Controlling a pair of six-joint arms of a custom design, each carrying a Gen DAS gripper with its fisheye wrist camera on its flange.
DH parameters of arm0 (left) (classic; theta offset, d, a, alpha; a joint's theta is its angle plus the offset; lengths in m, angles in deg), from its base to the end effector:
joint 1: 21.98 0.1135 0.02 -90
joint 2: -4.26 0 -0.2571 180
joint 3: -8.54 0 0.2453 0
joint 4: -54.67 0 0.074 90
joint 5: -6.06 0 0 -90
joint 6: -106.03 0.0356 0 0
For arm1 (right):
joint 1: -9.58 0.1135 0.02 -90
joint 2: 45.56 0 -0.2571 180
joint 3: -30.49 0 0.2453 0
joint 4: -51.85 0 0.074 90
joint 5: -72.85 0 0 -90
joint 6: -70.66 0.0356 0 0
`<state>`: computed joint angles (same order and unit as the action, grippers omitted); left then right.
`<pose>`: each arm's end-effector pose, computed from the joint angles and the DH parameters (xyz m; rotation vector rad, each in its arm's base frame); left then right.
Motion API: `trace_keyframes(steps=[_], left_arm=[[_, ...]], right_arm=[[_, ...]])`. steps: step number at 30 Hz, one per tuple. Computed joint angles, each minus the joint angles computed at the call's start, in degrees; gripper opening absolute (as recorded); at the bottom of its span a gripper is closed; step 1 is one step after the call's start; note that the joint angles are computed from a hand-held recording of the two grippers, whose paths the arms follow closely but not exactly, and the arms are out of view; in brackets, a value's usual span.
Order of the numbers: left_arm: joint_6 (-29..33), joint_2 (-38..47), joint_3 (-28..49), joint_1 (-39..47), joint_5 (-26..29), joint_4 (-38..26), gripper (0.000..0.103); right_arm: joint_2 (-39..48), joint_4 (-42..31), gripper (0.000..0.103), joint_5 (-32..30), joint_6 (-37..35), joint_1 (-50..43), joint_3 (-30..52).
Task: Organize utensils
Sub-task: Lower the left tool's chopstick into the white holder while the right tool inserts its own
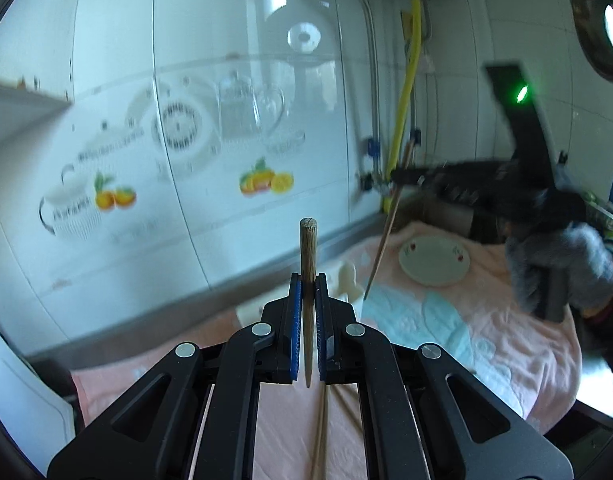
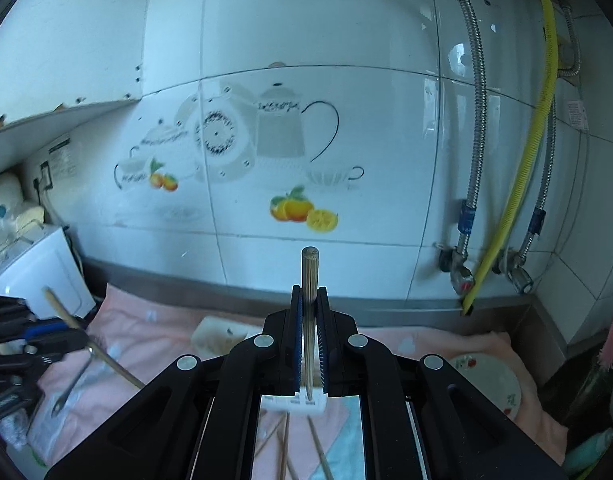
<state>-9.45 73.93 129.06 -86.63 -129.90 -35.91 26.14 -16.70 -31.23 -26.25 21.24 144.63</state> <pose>0.0923 -0.1350 0.4817 0.2944 2.0104 -0.0650 0.2115 0.0525 0.4754 -0.4791 1.9673 0.3013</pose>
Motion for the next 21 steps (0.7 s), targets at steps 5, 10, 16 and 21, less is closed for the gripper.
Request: trace_keyframes(steps=[5,10,16,21], left_arm=[[6.9,3.1,7.6,4.8,1.2,2.7,0.005],[12.8,4.5,9.0,11.3,4.7,8.5,0.005],[16.7,3.8,2.2,18.8,9.2,17.3,0.005],[15.8,1.4,-6.7,24.6,13.4,23.7,0.005]], right_arm=[[2.8,4.5,0.007,1.2,2.6,1.1,-0.1],[4.3,7.7,0.007,1.5,3.6,1.5,-3.1],[4.1,9.8,0.007,1.6,1.9,1.5,-7.9],[3.6,10.5,0.007,1.1,0.8,0.7,-10.4]])
